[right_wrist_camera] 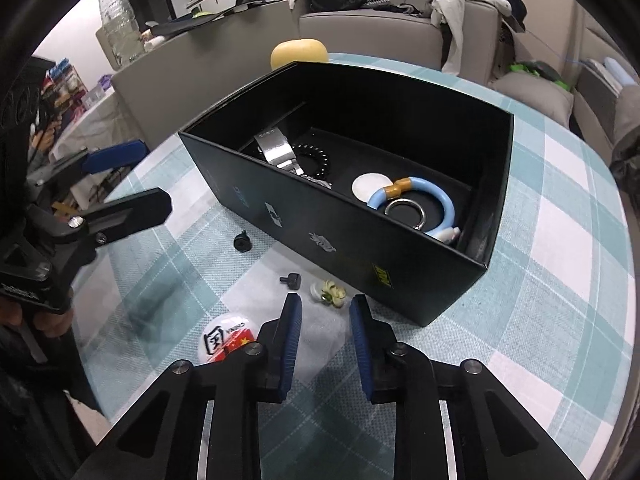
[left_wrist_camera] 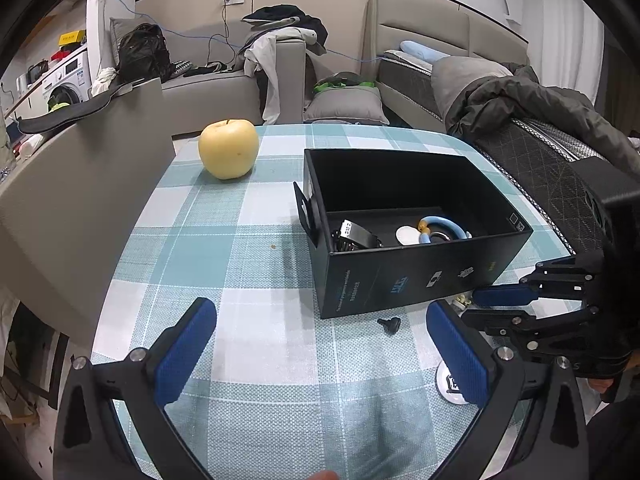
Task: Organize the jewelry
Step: 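Move right tool to the small white earring and grasp it, then lift the white earring with right tool while left tool moves to the white round badge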
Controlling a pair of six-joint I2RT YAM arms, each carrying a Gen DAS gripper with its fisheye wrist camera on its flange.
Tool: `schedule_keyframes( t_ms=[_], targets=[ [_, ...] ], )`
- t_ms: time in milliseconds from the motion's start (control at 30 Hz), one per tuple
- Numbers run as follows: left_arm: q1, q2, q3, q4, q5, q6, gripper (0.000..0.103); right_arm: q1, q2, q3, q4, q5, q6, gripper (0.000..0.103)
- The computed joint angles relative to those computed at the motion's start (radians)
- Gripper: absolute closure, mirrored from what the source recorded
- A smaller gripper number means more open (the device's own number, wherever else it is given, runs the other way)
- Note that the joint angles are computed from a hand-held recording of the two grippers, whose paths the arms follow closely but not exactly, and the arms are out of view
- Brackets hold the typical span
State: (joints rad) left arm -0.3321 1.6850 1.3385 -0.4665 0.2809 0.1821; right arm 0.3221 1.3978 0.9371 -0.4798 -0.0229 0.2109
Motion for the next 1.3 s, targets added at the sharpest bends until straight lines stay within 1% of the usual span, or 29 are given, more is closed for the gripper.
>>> schedule_keyframes(
  t_ms=[233,367,500,533,567,800,867,967,1067,1200,1300],
  targets=[
    [0.011,0.001,0.002,-0.005,0.014,0.003,0.001,0.032,0.034,0.036,0.003,0.045,-0.003,0.08],
    [0.013,0.001,0.002,-0.007,0.016,0.004,0.001,0.044,0.051,0.05,-0.006,0.078,-0.01,0.087],
    [0.015,0.003,0.004,-0.011,0.021,-0.001,0.001,0.05,0.049,0.049,-0.006,0.095,-0.016,0.089],
    [0.015,0.006,0.008,-0.013,0.022,-0.002,0.001,0.052,0.045,0.045,-0.004,0.101,-0.018,0.098],
    [0.014,0.007,0.01,-0.015,0.023,-0.002,0.001,0.053,0.039,0.043,-0.004,0.099,-0.016,0.1],
    [-0.005,0.005,0.008,-0.027,0.024,0.012,0.001,0.019,-0.056,-0.004,-0.002,0.031,-0.009,0.101],
    [-0.012,0.002,0.004,-0.028,0.021,0.017,0.001,0.014,-0.084,-0.013,-0.012,0.032,-0.015,0.101],
    [-0.02,-0.002,-0.002,-0.028,0.016,0.023,0.001,-0.002,-0.105,-0.023,-0.017,0.006,-0.014,0.101],
    [-0.024,-0.001,0.005,-0.054,0.026,0.037,0.001,-0.022,-0.137,-0.042,-0.015,-0.022,-0.013,0.101],
    [-0.038,-0.017,-0.007,-0.079,0.065,0.083,0.001,-0.033,-0.196,-0.067,-0.004,-0.052,0.012,0.101],
    [-0.064,-0.031,-0.024,-0.096,0.08,0.154,0.001,-0.039,-0.232,-0.074,-0.007,-0.065,0.022,0.101]
  ],
)
